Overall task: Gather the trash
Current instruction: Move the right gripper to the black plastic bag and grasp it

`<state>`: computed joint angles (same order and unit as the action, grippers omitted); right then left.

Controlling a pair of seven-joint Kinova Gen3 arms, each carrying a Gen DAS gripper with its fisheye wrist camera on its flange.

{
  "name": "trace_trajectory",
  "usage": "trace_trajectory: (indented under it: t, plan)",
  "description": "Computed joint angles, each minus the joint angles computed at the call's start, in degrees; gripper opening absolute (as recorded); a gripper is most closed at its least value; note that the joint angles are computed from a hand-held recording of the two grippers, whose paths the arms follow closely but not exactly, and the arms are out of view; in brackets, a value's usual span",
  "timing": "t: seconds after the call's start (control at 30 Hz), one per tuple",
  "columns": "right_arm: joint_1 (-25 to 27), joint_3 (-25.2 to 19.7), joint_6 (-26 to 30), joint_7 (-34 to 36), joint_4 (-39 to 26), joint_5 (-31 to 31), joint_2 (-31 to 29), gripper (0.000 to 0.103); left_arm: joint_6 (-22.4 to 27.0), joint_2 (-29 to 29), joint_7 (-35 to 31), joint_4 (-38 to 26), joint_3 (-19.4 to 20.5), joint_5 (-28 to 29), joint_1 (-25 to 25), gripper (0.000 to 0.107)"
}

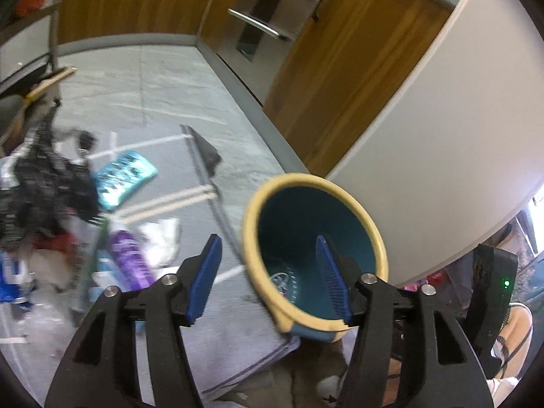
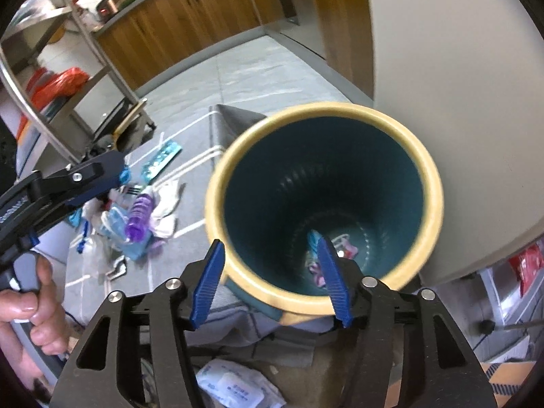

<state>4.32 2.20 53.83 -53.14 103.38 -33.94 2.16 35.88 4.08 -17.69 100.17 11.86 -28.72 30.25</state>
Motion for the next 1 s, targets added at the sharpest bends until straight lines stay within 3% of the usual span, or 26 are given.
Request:
trace_trajectory:
  t: [0.17, 0.43, 0.6, 0.73, 1.0]
  plan:
    - [-1.26, -0.8, 0.16, 1.36, 0.05, -2.14, -1.1, 0.061, 5.23, -5.05, -0.35, 1.75, 0.88, 0.14, -1.63, 0.063]
    - [-5.28, -2.29, 2.43, 3.34, -2.67, -4.32, -2.43, 0.065, 16.23, -15.22, -10.94, 2.09, 0.19, 6.88, -8.84, 0.068]
    - [-8.47, -3.98, 5.28, 2.7, -7.72, -4.03, -1.08, 0.073, 22.77, -18.62, -17.63, 1.02, -0.89, 7.66, -13.43, 0.077]
    - [-11.68, -6.31, 7.48, 0.27, -13.66, -2.09, 1.49, 0.078, 22.74, -21.45, -21.73, 2.92, -3.19, 9.47, -17.1, 0.077]
    - [-17.37, -10.31, 7.77, -5.28, -22.1, 2.72, 7.48, 0.082, 19.23, -24.13, -22.66, 6.89, -6.74, 16.34, -24.76, 0.078]
